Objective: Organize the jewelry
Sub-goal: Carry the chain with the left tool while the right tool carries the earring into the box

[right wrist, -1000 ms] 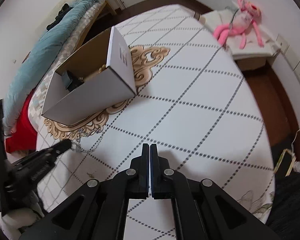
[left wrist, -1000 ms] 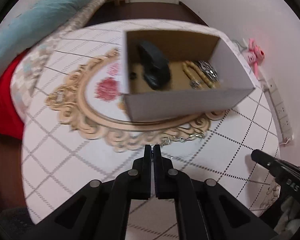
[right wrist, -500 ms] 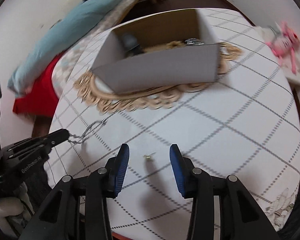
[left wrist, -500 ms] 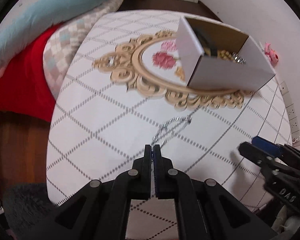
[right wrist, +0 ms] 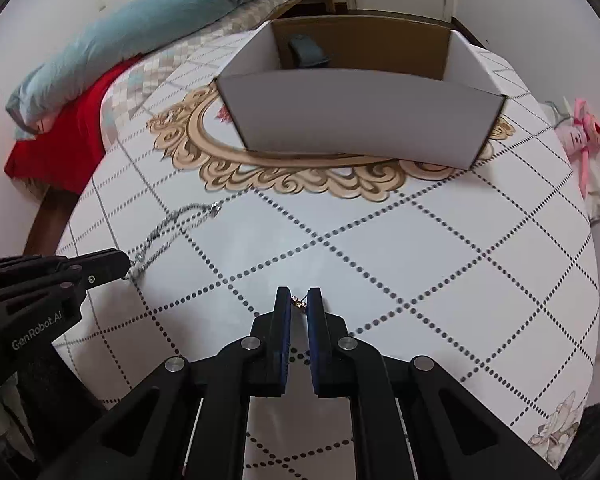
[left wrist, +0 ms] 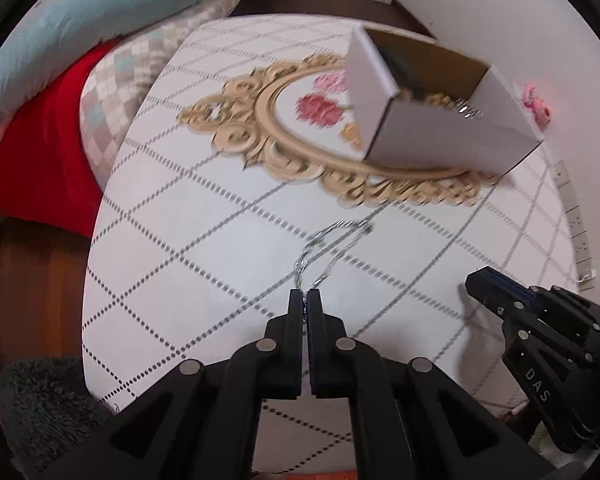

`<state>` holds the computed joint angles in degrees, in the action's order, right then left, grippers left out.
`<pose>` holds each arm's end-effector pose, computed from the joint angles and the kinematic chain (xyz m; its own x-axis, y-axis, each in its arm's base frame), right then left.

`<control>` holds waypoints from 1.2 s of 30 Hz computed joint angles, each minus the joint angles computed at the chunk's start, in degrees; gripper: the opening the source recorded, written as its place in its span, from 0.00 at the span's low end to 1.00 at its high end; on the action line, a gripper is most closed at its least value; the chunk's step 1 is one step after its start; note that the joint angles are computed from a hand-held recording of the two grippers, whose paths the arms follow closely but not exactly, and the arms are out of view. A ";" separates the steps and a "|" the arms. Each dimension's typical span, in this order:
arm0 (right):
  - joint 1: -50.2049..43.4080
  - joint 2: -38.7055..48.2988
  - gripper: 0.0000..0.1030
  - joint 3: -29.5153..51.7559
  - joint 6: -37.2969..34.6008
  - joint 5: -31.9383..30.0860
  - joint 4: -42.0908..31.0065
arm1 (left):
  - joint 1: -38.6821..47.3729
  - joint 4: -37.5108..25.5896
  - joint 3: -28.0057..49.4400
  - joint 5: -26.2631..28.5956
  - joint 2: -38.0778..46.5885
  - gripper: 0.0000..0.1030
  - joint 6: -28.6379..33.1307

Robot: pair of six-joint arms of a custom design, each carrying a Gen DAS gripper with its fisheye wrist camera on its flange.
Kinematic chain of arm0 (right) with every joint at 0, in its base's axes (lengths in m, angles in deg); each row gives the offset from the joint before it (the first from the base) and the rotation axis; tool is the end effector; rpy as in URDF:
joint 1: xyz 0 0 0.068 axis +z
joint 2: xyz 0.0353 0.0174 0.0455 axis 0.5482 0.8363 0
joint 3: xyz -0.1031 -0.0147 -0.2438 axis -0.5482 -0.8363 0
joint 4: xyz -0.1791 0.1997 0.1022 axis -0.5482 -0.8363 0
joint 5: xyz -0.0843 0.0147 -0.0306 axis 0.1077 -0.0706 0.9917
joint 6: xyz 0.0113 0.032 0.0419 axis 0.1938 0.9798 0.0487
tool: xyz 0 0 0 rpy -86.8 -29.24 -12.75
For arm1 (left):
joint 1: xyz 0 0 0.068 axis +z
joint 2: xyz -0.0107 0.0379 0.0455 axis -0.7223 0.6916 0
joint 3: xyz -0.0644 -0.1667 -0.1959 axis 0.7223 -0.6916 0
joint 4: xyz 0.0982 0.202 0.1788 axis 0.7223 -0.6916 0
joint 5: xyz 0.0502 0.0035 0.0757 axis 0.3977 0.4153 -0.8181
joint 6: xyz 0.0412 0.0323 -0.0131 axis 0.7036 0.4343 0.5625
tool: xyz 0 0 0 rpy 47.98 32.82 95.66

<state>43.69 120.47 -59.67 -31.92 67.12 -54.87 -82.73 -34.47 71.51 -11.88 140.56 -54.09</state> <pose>0.1565 0.0293 0.1046 -0.8781 0.2182 -0.4258 0.1528 0.9713 0.1825 0.2466 -0.1823 0.1319 -0.8649 0.3523 -0.3574 0.4063 0.9096 -0.0867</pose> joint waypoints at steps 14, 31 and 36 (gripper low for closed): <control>-30.80 -1.31 0.08 17.81 -17.60 -20.07 -13.88 | -0.83 -7.23 20.55 8.84 -0.26 0.00 0.07; -32.55 34.59 0.08 41.84 -23.67 -20.32 -9.61 | -1.54 -19.02 53.70 9.12 28.12 0.00 3.79; -30.64 43.47 0.08 47.43 -23.58 -19.21 -10.60 | -0.67 -26.83 62.02 7.99 35.16 0.05 1.34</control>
<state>13.05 163.94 -12.24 -55.50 47.91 -65.47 -83.40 -61.30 133.53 -3.89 175.72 -52.75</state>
